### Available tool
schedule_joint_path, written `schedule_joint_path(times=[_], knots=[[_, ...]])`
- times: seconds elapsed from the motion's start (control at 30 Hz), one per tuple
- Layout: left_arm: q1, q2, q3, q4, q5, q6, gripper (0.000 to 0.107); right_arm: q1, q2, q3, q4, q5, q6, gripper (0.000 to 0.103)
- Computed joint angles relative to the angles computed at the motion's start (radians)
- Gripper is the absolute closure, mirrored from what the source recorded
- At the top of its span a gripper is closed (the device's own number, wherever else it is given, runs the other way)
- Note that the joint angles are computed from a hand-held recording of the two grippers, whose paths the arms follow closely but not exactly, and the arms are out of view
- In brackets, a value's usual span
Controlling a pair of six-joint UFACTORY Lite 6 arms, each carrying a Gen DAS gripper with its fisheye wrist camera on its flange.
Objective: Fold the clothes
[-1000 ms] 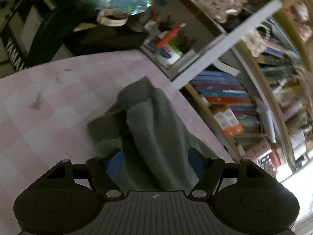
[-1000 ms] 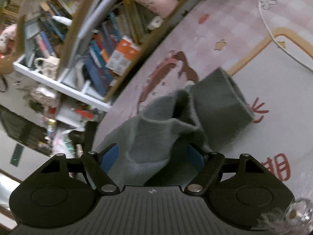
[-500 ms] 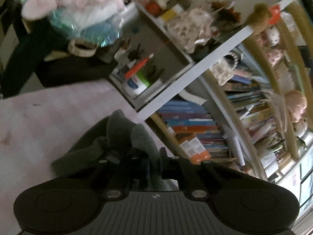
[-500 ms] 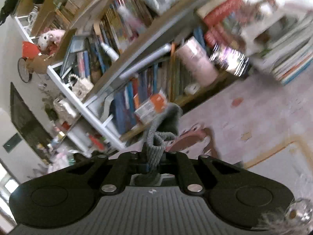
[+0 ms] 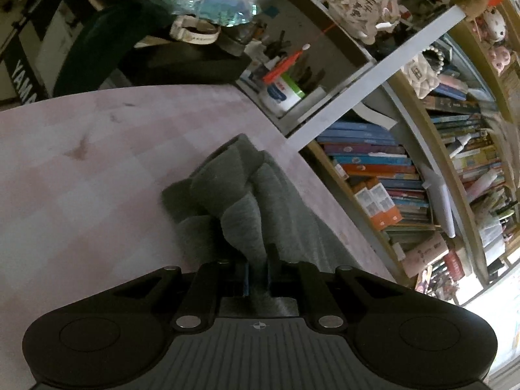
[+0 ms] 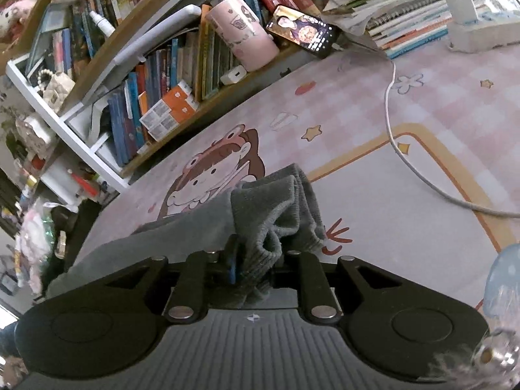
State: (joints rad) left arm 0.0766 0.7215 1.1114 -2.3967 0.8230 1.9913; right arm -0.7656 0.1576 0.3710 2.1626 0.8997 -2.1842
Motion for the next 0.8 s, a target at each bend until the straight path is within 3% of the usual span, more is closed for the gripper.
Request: schedule_joint_path(times=[0.07, 0.13, 0.23, 0.33, 0.47, 0.5, 0.6, 0.63, 0.73, 0.8], knots=[[-0.023, -0.048, -0.057, -0.088, 0.012, 0.113, 0.101, 0.014, -0.002, -0.002, 0.023, -0.004, -0.015, 0.088], [-0.039, -0.155, -0.19, -0.181, 0.124, 0.287, 0.101, 0.022, 0.002, 0.001, 0.037, -0.005, -0.022, 0.088], [0.01, -0.221, -0.287, -0.14, 0.233, 0.274, 0.1, 0.025, 0.004, 0.004, 0.04, -0.009, -0.025, 0.087], [0.068, -0.12, -0.199, -0.033, 0.104, 0.069, 0.1, 0.04, -0.003, -0.002, 0.06, -0.016, -0.051, 0.086], [0.056, -0.075, -0.174, -0.033, 0.037, 0.071, 0.095, 0.07, -0.029, -0.011, 0.095, -0.047, -0.095, 0.086], [0.048, -0.091, -0.187, -0.056, 0.036, 0.102, 0.089, 0.08, -0.039, -0.012, 0.104, -0.061, -0.101, 0.085], [0.017, -0.159, -0.226, -0.155, -0.021, 0.215, 0.053, 0.102, -0.063, -0.023, 0.141, -0.085, -0.128, 0.081], [0.012, -0.178, -0.24, -0.186, -0.031, 0.247, 0.046, 0.108, -0.07, -0.029, 0.155, -0.089, -0.139, 0.079], [0.022, -0.217, -0.28, -0.217, -0.035, 0.278, 0.045, 0.112, -0.089, -0.048, 0.183, -0.089, -0.164, 0.078], [0.027, -0.216, -0.277, -0.209, -0.054, 0.265, 0.045, 0.112, -0.104, -0.052, 0.174, -0.094, -0.169, 0.082]])
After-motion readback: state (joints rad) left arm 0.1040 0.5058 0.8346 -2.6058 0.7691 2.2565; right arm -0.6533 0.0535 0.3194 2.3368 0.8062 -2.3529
